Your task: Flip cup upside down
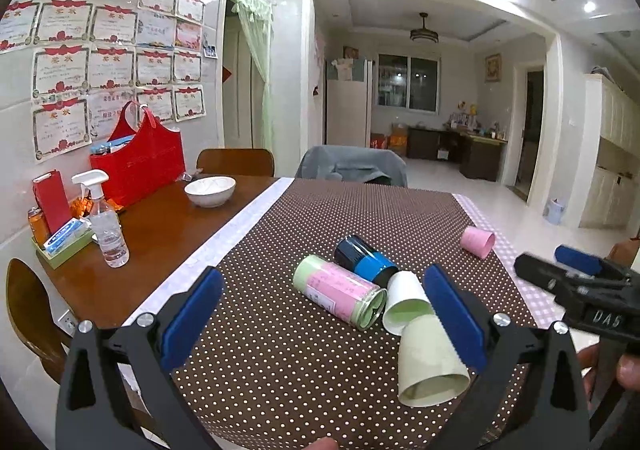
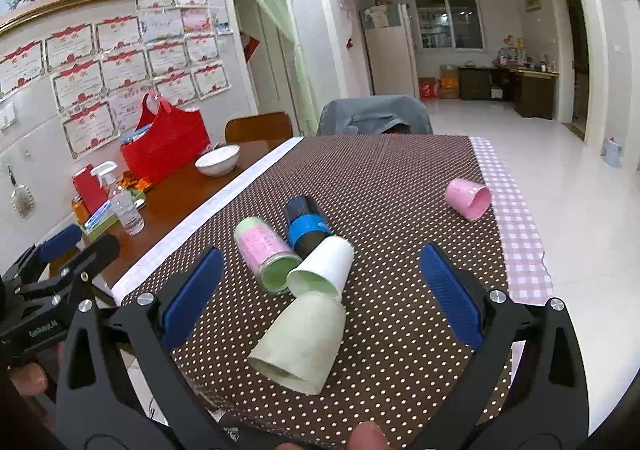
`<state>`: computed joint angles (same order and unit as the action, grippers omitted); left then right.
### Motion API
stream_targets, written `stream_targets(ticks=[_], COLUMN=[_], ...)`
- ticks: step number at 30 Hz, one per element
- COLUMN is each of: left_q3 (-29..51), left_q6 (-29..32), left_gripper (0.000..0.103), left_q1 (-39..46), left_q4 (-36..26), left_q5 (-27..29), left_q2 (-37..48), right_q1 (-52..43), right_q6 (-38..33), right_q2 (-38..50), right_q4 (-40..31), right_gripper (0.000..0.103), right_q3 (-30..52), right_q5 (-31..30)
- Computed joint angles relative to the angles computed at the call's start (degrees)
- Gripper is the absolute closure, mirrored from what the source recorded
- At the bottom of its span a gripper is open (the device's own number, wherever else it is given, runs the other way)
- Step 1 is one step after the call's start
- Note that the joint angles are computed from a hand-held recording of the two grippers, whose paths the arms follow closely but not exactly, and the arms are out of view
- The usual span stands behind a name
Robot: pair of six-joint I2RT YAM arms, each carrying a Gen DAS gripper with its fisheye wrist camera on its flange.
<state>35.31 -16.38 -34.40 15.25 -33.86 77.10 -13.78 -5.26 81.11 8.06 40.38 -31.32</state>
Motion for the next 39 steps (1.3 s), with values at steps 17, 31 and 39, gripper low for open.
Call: stream_targets(ticks=[17,31,39], left_q3=[0.0,1.5,1.8], left_q6=[2.2,0.0,0.0], left_gripper=[0.004,0.004,0.004], left_q1=[0.0,6.6,8.5], left_q4=[4.7,5.7,6.4], left_q5=[-1.2,6.6,8.8], left_q2=[4.4,12.1,14.1], right_q1=[2.3,5.7,7.8], right_q6=[-1.9,-2.1,-2.0], right_q2=[10.9,30.0,35.3], right_q4=[-10.1,-28.2,-34.7], right_gripper=[0.006,0.006,0.006], right_q3=[9.6,27.6,34.4], right_q5=[1.4,3.7,5.4])
